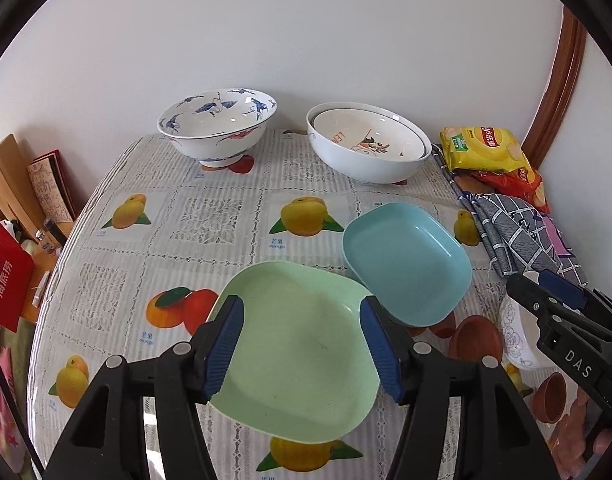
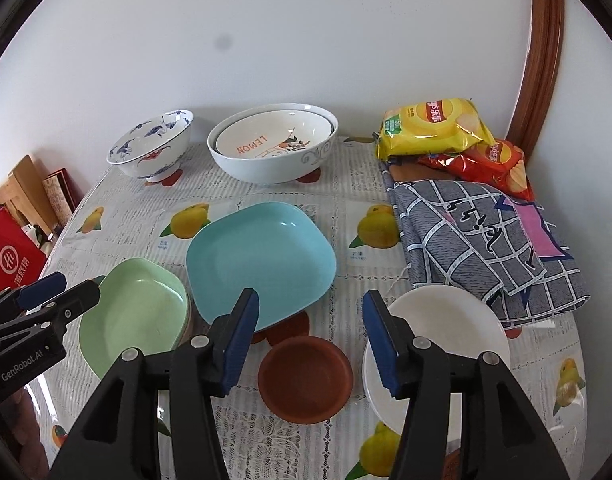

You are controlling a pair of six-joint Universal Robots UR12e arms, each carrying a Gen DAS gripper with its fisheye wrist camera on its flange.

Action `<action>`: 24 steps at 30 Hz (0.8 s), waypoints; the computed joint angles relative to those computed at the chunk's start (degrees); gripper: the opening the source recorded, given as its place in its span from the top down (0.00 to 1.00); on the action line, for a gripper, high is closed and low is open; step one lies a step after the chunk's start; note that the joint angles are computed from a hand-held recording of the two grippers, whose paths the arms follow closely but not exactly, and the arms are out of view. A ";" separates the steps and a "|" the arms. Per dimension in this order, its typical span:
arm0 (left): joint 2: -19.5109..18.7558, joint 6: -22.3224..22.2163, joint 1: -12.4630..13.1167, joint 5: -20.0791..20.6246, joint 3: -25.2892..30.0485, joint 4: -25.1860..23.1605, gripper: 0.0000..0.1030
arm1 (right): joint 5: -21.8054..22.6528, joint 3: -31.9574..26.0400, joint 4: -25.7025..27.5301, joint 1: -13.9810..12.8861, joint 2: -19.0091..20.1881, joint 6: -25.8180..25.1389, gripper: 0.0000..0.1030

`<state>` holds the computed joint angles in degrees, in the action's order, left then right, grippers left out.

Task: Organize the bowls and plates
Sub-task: 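Move both grippers to the rim of the light-blue plate, then close the left gripper on the light-blue plate rim while the right gripper grips it too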

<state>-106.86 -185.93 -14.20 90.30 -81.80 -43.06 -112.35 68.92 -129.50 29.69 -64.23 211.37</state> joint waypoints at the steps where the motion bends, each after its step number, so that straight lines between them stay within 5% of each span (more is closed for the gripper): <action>1: -0.39 0.10 -0.11 -0.01 0.43 -0.21 0.43 | -0.26 -0.09 0.09 -0.16 0.12 0.12 0.46; 16: -7.52 -0.63 -1.01 -0.70 7.78 -3.92 0.43 | 4.60 -3.13 1.89 -3.89 3.78 0.17 0.46; 24: -9.96 -0.59 -1.13 -1.82 10.79 -5.10 0.44 | 6.21 -4.75 2.57 -4.48 5.60 -0.48 0.54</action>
